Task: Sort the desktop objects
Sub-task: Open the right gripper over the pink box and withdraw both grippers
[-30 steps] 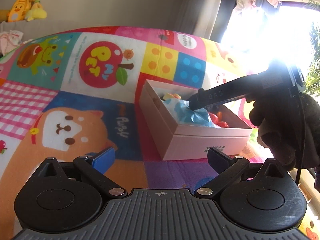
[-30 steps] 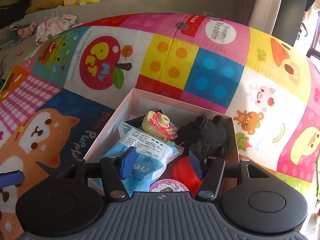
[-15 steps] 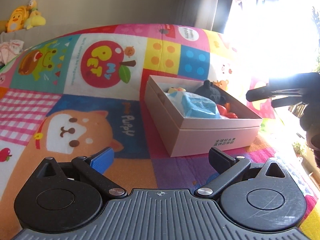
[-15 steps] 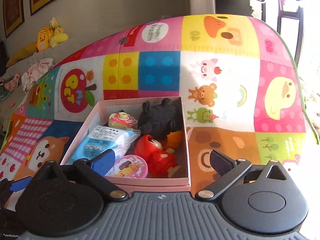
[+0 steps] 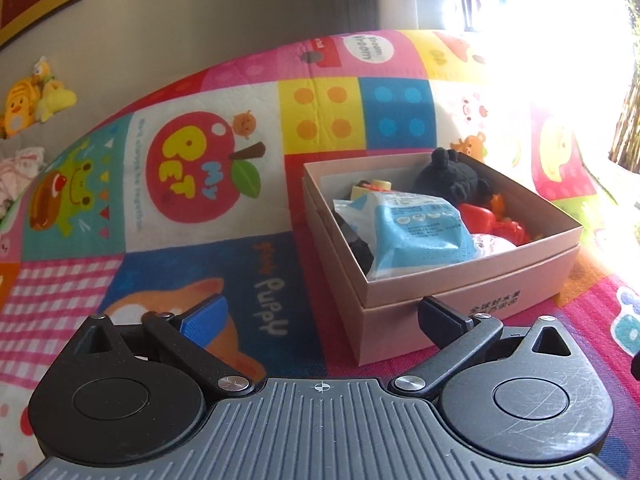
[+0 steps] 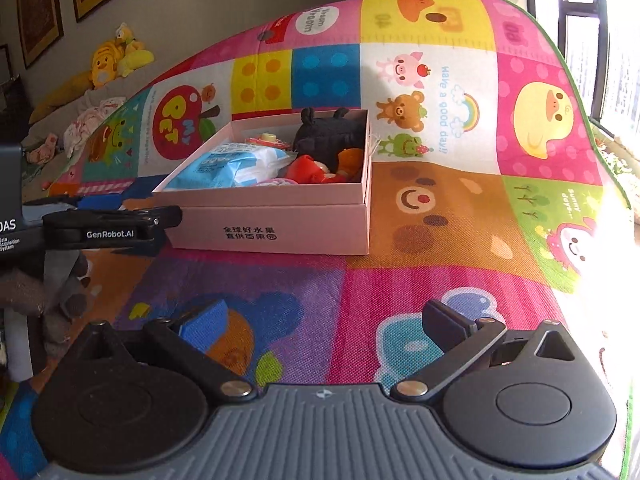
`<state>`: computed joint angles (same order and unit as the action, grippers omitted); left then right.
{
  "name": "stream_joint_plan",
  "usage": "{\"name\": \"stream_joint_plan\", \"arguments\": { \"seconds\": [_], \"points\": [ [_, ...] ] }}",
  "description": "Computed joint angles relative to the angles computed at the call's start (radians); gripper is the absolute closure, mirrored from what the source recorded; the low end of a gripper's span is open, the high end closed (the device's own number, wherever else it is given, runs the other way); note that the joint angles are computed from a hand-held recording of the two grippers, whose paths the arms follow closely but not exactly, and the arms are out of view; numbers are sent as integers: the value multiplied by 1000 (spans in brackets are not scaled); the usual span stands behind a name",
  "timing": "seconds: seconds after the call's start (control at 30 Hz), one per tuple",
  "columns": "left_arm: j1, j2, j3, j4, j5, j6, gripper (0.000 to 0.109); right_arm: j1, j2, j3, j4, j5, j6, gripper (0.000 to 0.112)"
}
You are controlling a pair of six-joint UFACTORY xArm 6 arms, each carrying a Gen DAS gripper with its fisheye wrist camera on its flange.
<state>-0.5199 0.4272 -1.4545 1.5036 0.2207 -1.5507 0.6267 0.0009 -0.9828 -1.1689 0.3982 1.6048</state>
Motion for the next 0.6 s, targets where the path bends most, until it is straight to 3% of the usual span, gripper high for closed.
{"name": "stream_joint_plan", "arguments": {
  "seconds": [0.1,0.27,0.4,0.47,0.6],
  "points": [
    [-18,-26,26,28,55,-22,6,29,20,-11,47,14,-2,9],
    [-11,-136,182,15,-19,-26,6,98,82,-61,141,88,-45,9],
    [-34,-219,335,-176,-7,129,6,162,140,-115,117,219,-58,9],
    [-62,-245,373,-116,63,43,6,157,144,-119,112,216,-50,9],
    [-61,-244,378,-106,67,-65,6,134,157,-125,59,199,4,9]
  ]
}}
